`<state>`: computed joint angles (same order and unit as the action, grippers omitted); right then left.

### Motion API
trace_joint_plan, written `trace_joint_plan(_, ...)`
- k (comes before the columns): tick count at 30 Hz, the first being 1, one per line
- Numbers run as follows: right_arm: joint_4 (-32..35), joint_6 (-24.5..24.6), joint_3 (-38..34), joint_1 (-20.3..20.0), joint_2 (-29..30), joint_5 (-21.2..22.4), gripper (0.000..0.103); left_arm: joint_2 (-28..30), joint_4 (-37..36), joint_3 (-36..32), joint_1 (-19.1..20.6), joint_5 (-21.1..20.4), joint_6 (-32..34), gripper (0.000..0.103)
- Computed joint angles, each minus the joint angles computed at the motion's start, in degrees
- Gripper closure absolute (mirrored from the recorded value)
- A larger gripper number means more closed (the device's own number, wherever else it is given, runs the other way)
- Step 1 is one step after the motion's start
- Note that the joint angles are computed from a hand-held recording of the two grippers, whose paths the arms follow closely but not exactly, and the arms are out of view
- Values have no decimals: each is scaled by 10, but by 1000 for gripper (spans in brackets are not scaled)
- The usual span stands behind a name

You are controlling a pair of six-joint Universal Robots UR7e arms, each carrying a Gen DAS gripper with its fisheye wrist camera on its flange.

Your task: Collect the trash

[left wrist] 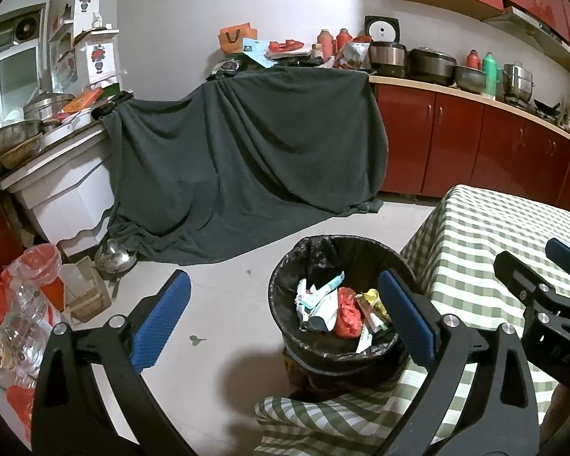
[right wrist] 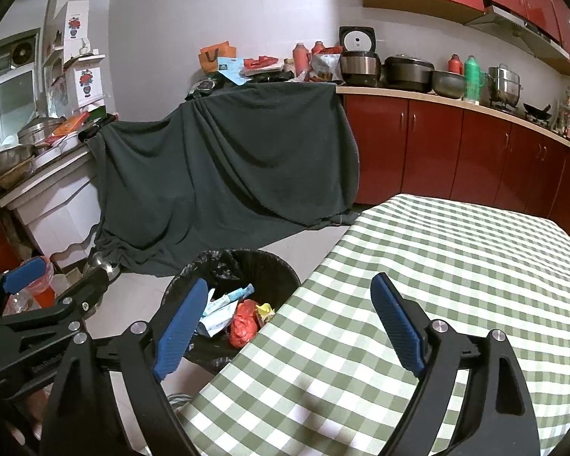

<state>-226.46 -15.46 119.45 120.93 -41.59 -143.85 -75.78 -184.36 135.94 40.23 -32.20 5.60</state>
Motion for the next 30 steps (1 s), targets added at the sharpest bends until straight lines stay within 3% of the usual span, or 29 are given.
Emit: trace_joint_plan(30,-11,-5,2,7,0,-7,18,-13,8,5,-6,0,-8,6)
